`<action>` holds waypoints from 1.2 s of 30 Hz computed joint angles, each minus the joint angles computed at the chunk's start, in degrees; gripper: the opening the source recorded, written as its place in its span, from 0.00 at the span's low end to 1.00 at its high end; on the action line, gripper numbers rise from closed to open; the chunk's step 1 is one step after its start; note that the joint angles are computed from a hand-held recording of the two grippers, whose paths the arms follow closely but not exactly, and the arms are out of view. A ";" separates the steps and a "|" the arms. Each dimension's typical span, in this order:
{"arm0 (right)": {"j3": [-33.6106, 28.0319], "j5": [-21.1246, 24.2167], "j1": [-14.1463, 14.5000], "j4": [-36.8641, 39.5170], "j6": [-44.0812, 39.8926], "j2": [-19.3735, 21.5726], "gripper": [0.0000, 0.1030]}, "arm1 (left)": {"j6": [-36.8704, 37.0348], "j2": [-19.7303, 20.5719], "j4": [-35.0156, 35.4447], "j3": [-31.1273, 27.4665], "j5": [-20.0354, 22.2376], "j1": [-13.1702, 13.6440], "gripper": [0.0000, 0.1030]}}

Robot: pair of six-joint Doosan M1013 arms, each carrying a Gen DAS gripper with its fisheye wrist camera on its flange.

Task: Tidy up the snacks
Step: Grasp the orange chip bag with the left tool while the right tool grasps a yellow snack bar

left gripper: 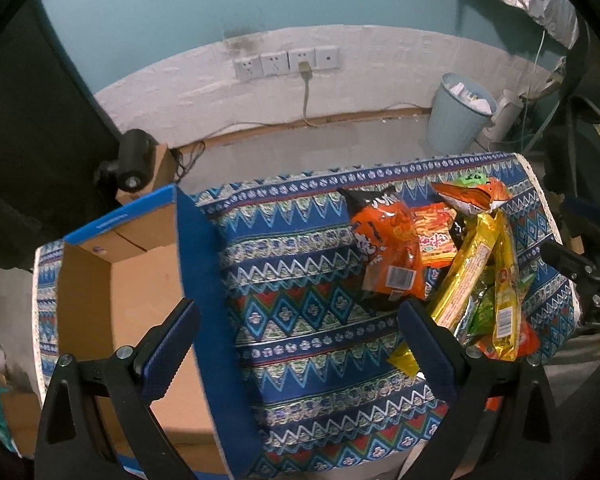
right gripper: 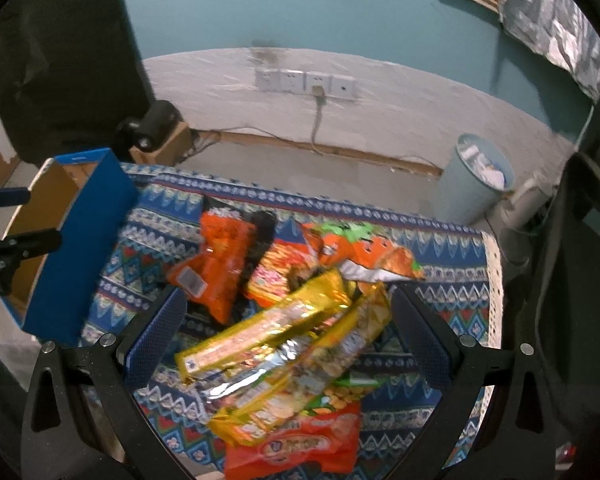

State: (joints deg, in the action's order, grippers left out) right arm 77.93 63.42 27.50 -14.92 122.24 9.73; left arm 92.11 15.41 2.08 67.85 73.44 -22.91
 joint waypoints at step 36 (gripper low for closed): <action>6.70 4.36 -8.32 22.20 -5.13 3.28 0.57 | -3.45 12.66 -2.94 -5.62 4.08 -4.24 0.97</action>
State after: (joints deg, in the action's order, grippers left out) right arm 84.62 67.78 19.18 7.27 117.11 13.01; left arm 88.66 28.07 -0.86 62.24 77.52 -27.15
